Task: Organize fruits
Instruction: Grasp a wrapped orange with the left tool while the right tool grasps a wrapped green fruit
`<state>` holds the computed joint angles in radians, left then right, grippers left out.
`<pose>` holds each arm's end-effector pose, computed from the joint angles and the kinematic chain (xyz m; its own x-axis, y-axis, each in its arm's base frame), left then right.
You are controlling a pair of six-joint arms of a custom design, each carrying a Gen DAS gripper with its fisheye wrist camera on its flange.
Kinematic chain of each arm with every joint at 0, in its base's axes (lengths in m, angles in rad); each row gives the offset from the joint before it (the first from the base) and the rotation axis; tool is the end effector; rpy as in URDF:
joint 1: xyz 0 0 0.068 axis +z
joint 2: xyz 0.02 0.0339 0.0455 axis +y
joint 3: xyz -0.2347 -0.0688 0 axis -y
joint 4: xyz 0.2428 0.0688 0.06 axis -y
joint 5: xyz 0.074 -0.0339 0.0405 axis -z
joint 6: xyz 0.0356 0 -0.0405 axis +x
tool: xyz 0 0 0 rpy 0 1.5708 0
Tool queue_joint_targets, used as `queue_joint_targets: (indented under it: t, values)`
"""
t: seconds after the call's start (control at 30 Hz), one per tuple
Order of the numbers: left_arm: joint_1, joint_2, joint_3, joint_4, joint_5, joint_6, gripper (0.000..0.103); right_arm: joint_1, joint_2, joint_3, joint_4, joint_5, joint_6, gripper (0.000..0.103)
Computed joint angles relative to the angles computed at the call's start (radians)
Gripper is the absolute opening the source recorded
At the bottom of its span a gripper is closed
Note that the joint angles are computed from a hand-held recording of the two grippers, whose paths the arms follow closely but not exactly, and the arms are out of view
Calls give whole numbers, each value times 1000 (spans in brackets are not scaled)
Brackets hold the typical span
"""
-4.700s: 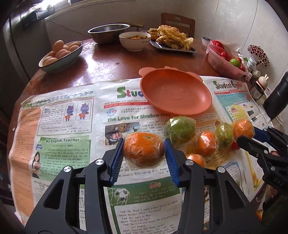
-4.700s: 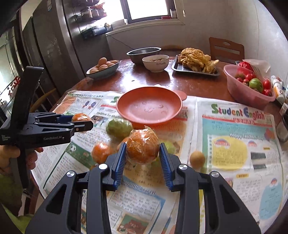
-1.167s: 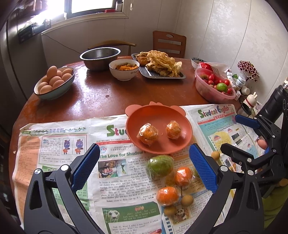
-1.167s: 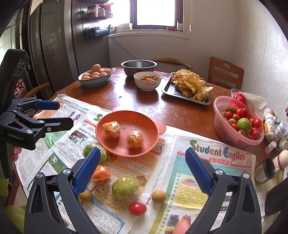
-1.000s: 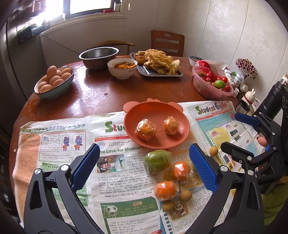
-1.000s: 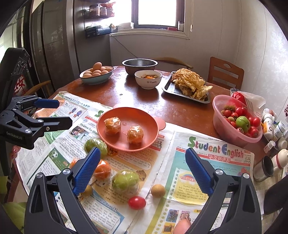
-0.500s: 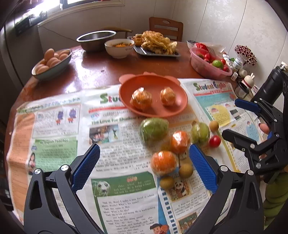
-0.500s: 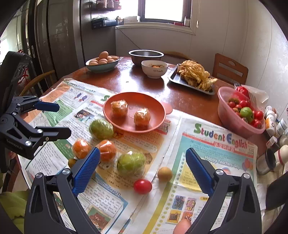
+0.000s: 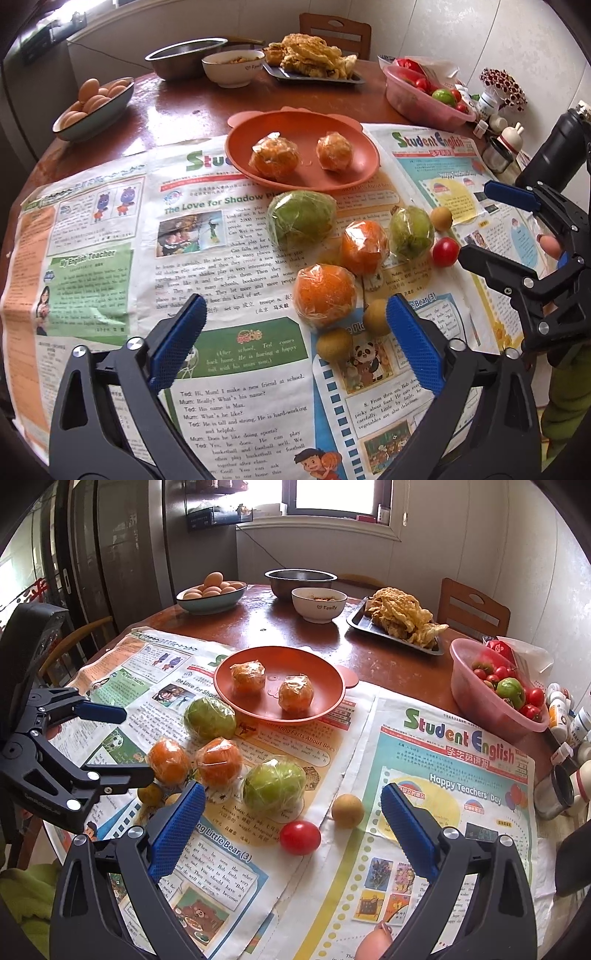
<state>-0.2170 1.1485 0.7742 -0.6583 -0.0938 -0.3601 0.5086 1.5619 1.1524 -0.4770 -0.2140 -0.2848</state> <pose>0.2232 -0.0458 0.2007 -0.8437 -0.1732 -0.5080 -0.1387 0.9847 -0.1054 0.2874 0.1689 0.2223 -0.4829 -0.5836 -0.6529 -0.7594 0.6504 -0.0197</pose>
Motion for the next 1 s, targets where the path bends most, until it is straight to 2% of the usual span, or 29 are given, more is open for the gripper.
queue_joint_targets:
  t: [0.2,0.37,0.47,0.7,0.77,0.8,0.93,1.0]
  values:
    - [8,51,10,23,34,6,69,3,25,15,0,10,-16,96]
    - [15,79,9,43,52,1,63,-1,81,47,-6,18,-42,96]
    - [27,95,10,53,71,10,54,0,104,61,-6,20,-61,95]
    - [50,125,10,80,123,26,44,12,155,103,-21,22,-107,94]
    - [51,134,11,85,123,30,43,15,172,116,-31,20,-121,86]
    - [50,137,12,88,119,33,41,16,189,131,-40,21,-126,77]
    - [58,145,18,90,124,40,38,17,225,157,-62,9,-142,71]
    - [58,148,20,90,125,46,33,14,243,176,-79,-23,-149,66]
